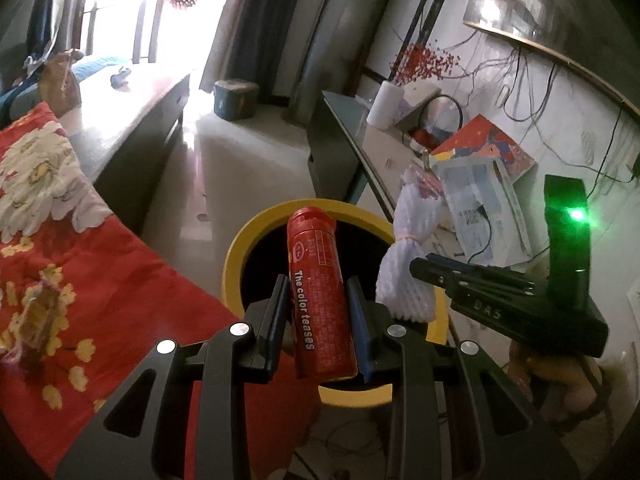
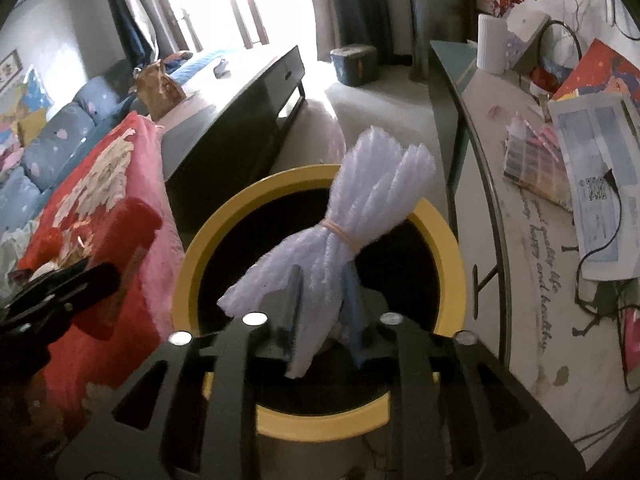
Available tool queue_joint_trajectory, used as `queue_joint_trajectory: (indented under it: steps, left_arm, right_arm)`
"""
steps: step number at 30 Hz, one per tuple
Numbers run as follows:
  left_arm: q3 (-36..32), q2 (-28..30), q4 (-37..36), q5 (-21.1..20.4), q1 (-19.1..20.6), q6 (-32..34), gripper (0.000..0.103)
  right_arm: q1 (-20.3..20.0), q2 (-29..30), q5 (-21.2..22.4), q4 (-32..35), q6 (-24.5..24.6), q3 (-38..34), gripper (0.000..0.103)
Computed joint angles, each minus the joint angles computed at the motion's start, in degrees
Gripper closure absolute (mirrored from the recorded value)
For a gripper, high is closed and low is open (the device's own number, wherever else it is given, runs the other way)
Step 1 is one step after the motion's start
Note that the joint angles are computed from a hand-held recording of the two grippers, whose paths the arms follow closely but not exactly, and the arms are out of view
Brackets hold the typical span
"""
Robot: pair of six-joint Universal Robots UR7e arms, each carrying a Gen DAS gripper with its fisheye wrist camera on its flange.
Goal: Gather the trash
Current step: 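Open both tools to drop the bottle and foam bundle into the bin, then move both tools back over the bedspread toward the candy wrappers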
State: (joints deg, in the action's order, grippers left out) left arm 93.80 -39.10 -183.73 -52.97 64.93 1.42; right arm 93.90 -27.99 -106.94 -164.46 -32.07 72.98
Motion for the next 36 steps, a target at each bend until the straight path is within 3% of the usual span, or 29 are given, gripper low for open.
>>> queue_joint_trajectory:
  steps: [2, 3, 4, 5, 8, 10, 13, 27, 36]
  left_arm:
    - [-1.1, 0.5, 1.4, -1.2, 0.5, -0.2, 0.073]
    - [-1.2, 0.6, 1.3, -1.5, 0.6, -0.1, 0.063]
    - [-1.1, 0.7, 0.7, -1.2, 0.6, 0.1, 0.048]
    - [-1.0, 0.7, 0.3, -0.8, 0.6, 0.0, 0.042]
    - [0.1, -0.1, 0.0, -0.4, 0.7, -1.8, 0.034]
    - [1.1, -0.7, -1.2, 1.2, 0.4, -2.1, 0.021]
    - [3.3, -2.1, -4.0, 3.2, 0.0, -2.7, 0.014]
    - [11.3, -7.1, -17.8, 13.4, -3.3, 0.2, 0.011]
    - [15.5, -9.8, -25.2, 17.4, -4.7, 3.0, 0.011]
  right_arm:
    - [-0.1, -0.2, 0.1, -0.8, 0.3, 0.5, 0.059]
    - [0.0, -0.3, -0.1, -1.5, 0.3, 0.6, 0.053]
    - [0.0, -0.3, -0.3, -2.0, 0.3, 0.7, 0.05]
    - [0.1, -0.3, -0.5, -2.8, 0.3, 0.9, 0.045]
    - [0.1, -0.5, -0.6, -4.9, 1.1, 1.1, 0.035]
    - [0.2, -0.7, -0.5, -6.6, 1.8, 1.6, 0.033]
    - [0.4, -1.1, 0.1, -9.2, 2.4, 2.3, 0.03]
    - [2.8, -2.5, 4.3, -17.0, -0.1, 7.1, 0.025]
    - [4.7, -3.0, 6.0, -19.2, -2.7, 10.0, 0.022]
